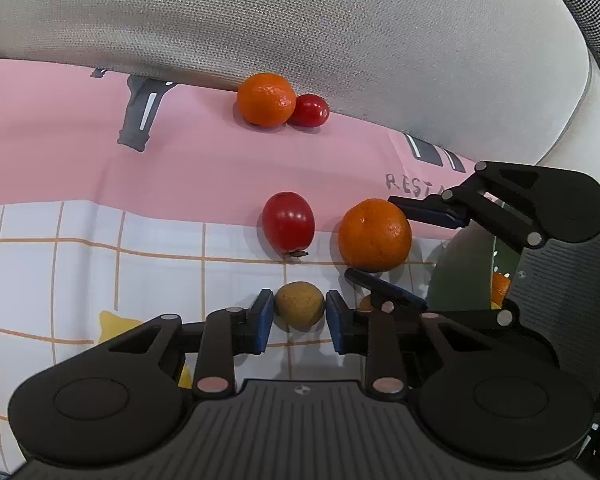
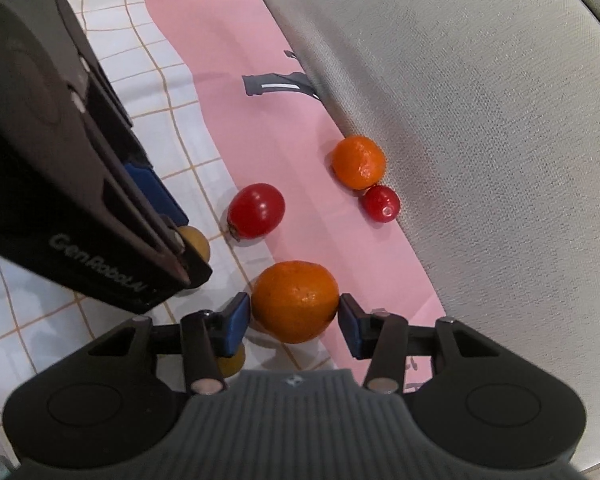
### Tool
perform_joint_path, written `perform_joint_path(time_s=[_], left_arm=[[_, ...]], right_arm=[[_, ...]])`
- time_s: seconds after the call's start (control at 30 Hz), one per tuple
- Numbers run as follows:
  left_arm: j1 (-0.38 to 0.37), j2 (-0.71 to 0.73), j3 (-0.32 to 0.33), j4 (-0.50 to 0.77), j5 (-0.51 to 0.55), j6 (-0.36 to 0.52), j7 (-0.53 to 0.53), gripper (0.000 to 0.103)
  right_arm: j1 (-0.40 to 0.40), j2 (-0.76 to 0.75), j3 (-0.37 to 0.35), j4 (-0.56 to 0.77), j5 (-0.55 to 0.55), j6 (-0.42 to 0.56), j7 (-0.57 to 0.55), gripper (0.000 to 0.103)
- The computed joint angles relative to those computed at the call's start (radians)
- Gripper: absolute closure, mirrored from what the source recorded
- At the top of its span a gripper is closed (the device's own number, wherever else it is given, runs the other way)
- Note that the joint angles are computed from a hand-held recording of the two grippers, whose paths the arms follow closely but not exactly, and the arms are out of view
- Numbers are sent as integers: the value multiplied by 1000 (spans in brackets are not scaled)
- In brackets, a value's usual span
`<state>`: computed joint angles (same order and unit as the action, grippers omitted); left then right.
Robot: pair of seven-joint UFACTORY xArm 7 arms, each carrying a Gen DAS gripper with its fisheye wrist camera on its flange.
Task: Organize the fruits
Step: 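Grasp a kiwi with the left tool while the right tool grasps a tangerine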
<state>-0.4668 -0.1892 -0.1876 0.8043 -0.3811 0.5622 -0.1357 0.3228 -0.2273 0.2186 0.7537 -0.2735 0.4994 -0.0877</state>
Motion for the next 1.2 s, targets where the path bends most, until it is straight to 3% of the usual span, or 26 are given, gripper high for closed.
perform_joint_path(time_s=[0.37, 0.47, 0.7, 0.97, 1.2], left_arm=[[-1, -4, -6, 5, 33, 15, -8, 68], [-6, 0, -1, 14, 21, 32, 19, 61], [-12, -16, 1, -18, -6, -16, 35, 61], [-8, -17, -51, -29, 169, -51, -33, 67], [-19, -20, -48, -27, 204, -60, -86, 72]], right_arm=[[-14, -51, 9, -30, -6, -31, 65, 60], [-17, -73, 20, -43, -21, -25, 78, 60], [-36, -140, 24, -102, -37, -82, 109, 60], [-50, -238, 12, -144, 55, -134, 191, 60], [-59, -351, 44, -185, 106, -100, 303, 60]])
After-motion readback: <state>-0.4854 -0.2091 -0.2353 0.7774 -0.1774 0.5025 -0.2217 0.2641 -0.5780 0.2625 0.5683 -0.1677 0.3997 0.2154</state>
